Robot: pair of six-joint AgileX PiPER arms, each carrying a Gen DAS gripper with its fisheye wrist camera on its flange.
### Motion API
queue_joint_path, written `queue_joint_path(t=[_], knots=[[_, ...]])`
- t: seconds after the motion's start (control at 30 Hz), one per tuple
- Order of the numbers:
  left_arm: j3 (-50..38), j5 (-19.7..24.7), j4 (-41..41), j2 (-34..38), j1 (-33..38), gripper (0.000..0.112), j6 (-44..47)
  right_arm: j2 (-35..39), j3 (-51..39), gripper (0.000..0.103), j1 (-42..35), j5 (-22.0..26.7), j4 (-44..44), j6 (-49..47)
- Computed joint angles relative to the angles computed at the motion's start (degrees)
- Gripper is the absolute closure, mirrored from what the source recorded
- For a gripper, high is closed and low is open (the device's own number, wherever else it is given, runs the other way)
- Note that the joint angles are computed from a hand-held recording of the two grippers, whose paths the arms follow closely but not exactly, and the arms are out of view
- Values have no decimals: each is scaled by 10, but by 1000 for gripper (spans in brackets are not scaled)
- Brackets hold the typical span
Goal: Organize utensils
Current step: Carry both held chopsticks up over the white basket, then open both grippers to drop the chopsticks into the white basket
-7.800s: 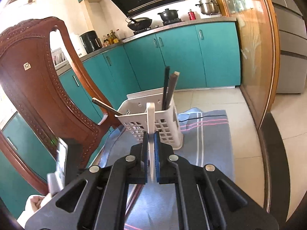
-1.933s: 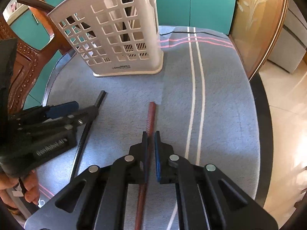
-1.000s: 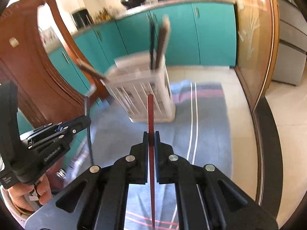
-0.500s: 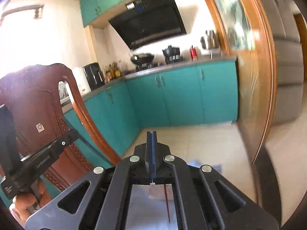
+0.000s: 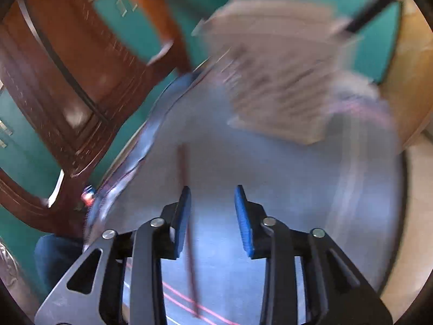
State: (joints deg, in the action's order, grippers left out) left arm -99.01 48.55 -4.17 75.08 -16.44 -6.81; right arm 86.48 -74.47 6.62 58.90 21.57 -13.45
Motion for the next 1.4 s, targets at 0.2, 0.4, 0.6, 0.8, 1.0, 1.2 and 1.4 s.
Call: queue_joint_path(t=[0.2, 0.4, 0.6, 0.8, 1.0, 1.2, 1.4], knots=[[13, 8, -8, -22, 11, 105, 18, 103, -60, 69, 144, -20, -181, 150], [17, 12, -43, -19, 26, 105, 45, 69, -38, 97, 161, -34, -220, 178], [-24, 11, -49, 4, 10, 105, 47, -73, -74, 97, 20, 19, -108, 104], [-141, 10, -25, 81, -30, 105, -1, -109, -253, 97, -170, 70, 38, 52], [-192, -73, 120, 169, -95, 105, -110, -77, -354, 97, -229, -23, 91, 81], [-204, -121, 187, 262, -109, 105, -157, -39, -249, 97, -122, -183, -61, 116], [-141, -169, 226, 285, -114, 105, -182, -28, -137, 97, -88, -276, -67, 92]])
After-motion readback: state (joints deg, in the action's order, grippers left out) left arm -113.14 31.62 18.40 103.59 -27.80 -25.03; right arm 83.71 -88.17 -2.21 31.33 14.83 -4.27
